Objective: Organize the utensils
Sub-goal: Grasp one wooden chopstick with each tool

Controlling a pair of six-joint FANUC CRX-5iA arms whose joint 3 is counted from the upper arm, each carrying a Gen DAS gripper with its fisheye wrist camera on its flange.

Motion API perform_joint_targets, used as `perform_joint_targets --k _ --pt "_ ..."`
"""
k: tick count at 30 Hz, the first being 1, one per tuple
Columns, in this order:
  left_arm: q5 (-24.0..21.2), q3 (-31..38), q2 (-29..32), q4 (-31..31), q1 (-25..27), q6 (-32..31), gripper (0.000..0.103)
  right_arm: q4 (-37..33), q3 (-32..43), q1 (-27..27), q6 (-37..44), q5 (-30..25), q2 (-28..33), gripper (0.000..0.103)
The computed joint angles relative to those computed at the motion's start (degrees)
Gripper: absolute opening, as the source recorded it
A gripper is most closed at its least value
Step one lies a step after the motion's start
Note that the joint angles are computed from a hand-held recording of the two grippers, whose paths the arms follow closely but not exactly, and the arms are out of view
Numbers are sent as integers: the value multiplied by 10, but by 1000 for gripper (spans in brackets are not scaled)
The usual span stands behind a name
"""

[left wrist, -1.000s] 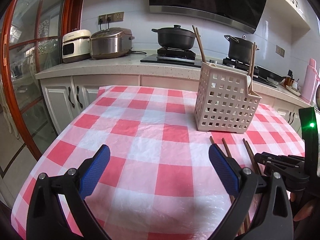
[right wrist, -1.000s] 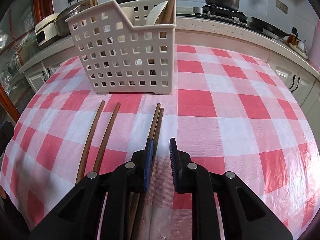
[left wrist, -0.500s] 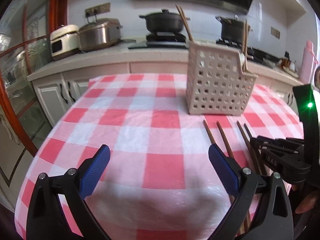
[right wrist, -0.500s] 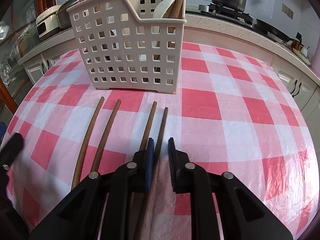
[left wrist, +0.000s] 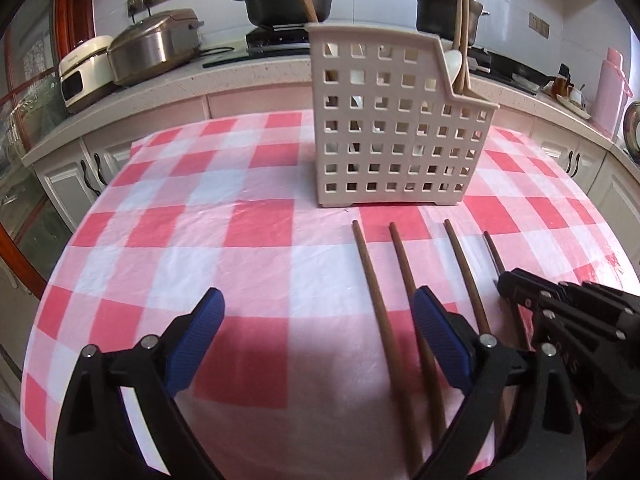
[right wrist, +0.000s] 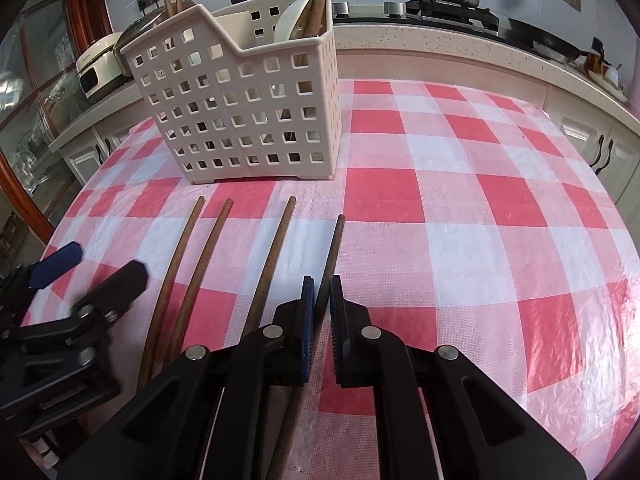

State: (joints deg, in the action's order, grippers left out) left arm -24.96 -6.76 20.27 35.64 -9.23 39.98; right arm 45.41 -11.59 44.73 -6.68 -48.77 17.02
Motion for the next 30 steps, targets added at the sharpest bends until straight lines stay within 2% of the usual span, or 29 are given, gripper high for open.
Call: perform_joint_targets --k 2,6,11,14,19,30 --pt "-18 27 13 -45 -2 44 82 2 -3 -1 -4 5 -2 8" --pt "-37 59 30 -85 -6 88 74 2 -4 -1 -4 5 -3 8" --pt "-57 88 45 -130 -13 121 63 4 -9 -2 -9 12 -6 8" --pt "-67 99 52 -141 -14 131 60 5 -11 -3 -11 15 -7 8" --pt "-73 97 54 -122 -13 114 54 5 -11 -3 -11 15 -7 8" --pt "-77 95 55 -107 -10 105 54 0 0 0 1 0 1 8"
